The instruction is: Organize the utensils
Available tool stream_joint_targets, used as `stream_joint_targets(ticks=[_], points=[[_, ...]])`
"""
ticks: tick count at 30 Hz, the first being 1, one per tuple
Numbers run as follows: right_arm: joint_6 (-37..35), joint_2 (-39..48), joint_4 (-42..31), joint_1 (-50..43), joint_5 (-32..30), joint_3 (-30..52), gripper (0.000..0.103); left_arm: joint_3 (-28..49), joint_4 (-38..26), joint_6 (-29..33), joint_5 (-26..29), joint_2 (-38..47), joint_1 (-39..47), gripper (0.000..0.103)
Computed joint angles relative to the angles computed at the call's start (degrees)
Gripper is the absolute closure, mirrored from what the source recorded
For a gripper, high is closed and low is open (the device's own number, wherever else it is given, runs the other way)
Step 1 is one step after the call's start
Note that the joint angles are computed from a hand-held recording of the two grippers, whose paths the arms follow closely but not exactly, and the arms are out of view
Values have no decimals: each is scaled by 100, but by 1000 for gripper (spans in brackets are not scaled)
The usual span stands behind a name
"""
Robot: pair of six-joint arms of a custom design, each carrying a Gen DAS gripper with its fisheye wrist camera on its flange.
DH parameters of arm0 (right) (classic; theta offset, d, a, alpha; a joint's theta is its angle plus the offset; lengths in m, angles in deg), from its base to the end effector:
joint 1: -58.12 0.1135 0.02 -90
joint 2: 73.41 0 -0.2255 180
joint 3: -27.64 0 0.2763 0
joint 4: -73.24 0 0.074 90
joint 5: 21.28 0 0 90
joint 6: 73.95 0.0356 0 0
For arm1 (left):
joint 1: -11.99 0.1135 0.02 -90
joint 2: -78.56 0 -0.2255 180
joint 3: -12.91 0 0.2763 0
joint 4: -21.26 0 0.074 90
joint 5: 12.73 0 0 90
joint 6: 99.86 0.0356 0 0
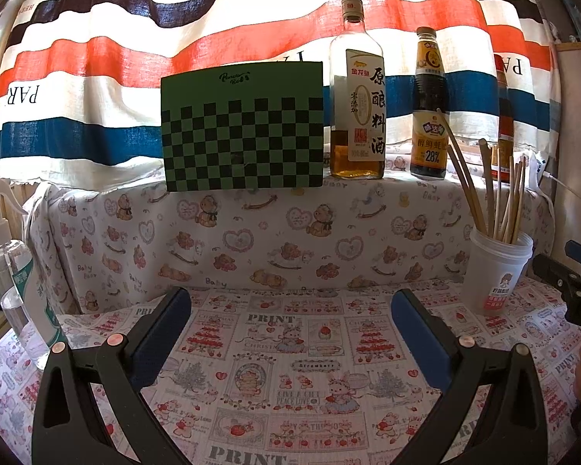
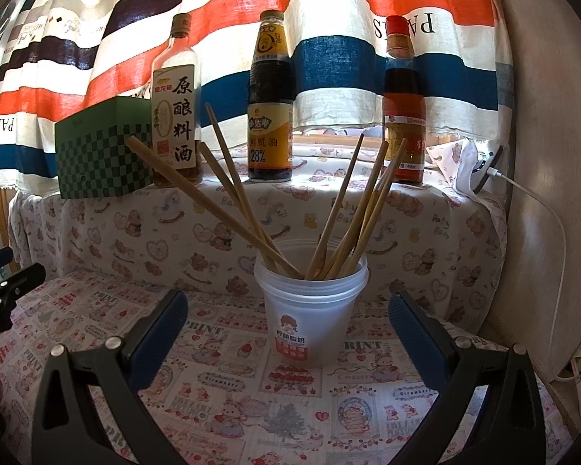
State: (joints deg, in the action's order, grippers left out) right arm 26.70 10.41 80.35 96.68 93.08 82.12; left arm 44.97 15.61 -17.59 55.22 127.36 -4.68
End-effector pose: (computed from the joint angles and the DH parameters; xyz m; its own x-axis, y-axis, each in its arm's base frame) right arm 0.2712 0.1974 0.1620 -0.3405 -0.0561 -0.9386 -0.2100 0.9775 0.0177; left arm 0.2289 -0.0546 0.1628 -0.3526 -0.0245 -0.9354 -0.1151 0.9932 0.0173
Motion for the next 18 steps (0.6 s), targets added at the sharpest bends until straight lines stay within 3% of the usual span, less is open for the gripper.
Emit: stream_joint_targets(ticks=[18], points=[[11, -11, -41, 5, 5, 14, 0, 35, -48, -31, 10, 45, 32, 0]])
